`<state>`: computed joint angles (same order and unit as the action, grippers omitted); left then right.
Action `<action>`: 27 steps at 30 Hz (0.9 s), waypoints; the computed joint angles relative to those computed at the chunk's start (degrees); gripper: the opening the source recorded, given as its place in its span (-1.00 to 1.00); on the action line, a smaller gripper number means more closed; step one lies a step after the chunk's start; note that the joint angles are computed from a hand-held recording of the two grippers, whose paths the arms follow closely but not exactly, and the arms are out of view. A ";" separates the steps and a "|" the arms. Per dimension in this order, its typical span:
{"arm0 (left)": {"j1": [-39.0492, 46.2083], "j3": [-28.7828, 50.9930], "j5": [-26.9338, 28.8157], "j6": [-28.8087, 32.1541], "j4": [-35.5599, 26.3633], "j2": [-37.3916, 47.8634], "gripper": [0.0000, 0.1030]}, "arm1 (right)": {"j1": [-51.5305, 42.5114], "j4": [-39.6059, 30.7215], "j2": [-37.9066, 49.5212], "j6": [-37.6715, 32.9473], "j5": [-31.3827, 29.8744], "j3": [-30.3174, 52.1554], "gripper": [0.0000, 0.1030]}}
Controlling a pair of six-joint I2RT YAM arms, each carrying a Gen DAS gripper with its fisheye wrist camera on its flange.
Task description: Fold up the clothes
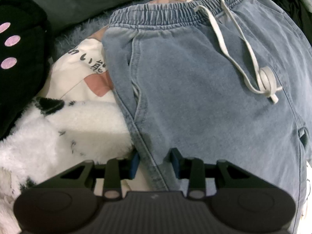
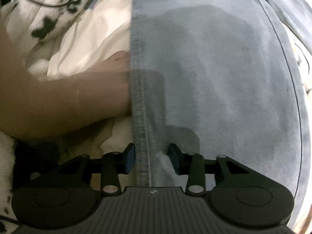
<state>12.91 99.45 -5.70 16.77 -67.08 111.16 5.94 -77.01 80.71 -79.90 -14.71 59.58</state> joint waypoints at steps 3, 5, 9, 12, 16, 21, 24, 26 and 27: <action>0.26 0.22 -0.28 0.66 0.02 0.19 -0.27 | 0.62 0.20 -1.31 -1.35 -0.17 -1.39 -0.04; 0.53 0.54 -0.26 0.86 -0.12 0.36 -0.27 | 0.50 0.41 -1.82 -2.68 -0.23 -1.79 -0.05; 1.85 1.41 0.40 2.23 -0.53 0.73 -0.27 | -0.94 -1.18 2.34 -0.90 -0.27 2.60 -0.59; 2.69 2.42 1.07 3.43 -1.00 1.13 -0.27 | -2.08 -3.95 5.14 0.15 -0.79 7.55 -0.66; 3.67 4.90 1.70 4.68 -1.61 2.06 -0.27 | -3.48 -5.81 4.96 -0.94 -1.91 9.21 -0.66; 4.15 7.47 1.79 5.38 -2.09 3.52 -0.27 | -3.60 -5.53 5.77 -1.42 -2.14 9.29 -0.66; 3.34 10.05 1.44 4.70 -2.59 5.40 -0.27 | -3.03 -4.78 6.43 -1.15 -1.70 8.46 -0.67; 3.39 9.98 1.32 4.75 -2.34 5.52 -0.27 | -2.61 -4.23 5.78 -1.60 -1.66 7.17 -0.78; 3.46 10.30 1.32 4.78 -2.49 5.77 -0.27 | -2.40 -3.95 5.46 -1.81 -1.65 6.53 -0.78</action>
